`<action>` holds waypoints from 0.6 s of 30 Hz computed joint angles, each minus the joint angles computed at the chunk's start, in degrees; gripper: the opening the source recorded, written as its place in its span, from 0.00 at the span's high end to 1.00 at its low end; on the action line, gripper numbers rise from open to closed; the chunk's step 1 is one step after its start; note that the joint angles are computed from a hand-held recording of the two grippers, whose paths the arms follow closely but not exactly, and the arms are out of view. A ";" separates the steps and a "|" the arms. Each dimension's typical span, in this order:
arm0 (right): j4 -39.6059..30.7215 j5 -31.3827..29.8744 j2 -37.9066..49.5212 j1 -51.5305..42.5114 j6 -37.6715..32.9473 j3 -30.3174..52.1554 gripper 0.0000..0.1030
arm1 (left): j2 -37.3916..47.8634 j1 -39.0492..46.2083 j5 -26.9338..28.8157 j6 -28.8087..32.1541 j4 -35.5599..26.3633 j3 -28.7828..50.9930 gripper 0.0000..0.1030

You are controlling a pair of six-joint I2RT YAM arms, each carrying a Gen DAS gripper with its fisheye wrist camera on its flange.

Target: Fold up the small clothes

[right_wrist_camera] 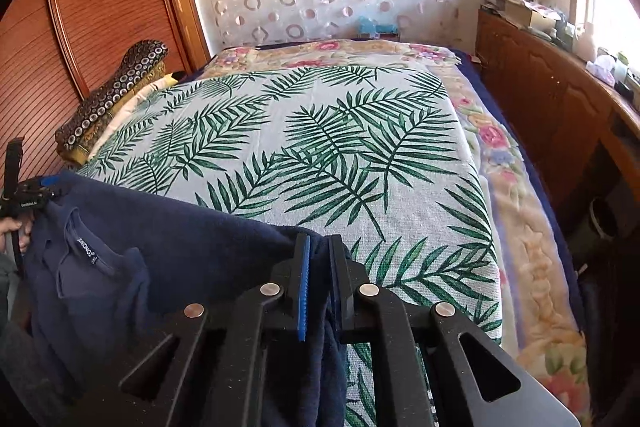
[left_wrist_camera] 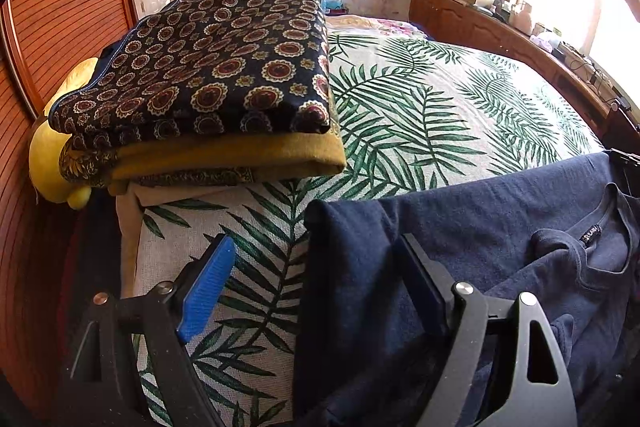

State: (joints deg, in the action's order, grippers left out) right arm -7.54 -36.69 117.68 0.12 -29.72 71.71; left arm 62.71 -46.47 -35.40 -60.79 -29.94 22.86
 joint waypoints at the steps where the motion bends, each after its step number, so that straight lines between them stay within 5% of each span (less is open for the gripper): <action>1: -0.42 -0.16 0.06 -0.05 0.08 0.29 0.92 | 0.02 0.04 0.00 0.06 0.02 0.00 0.20; 8: -3.86 0.02 1.31 0.73 -1.09 3.17 0.50 | 0.02 0.01 -0.03 0.04 0.04 0.00 0.19; 14: -3.97 3.38 2.86 2.27 -1.92 3.95 0.48 | -3.81 3.28 4.80 3.96 -1.63 0.59 0.19; 18: -4.39 2.98 3.47 2.09 -1.98 4.64 0.45 | -7.27 3.87 3.07 5.61 -6.44 2.34 0.19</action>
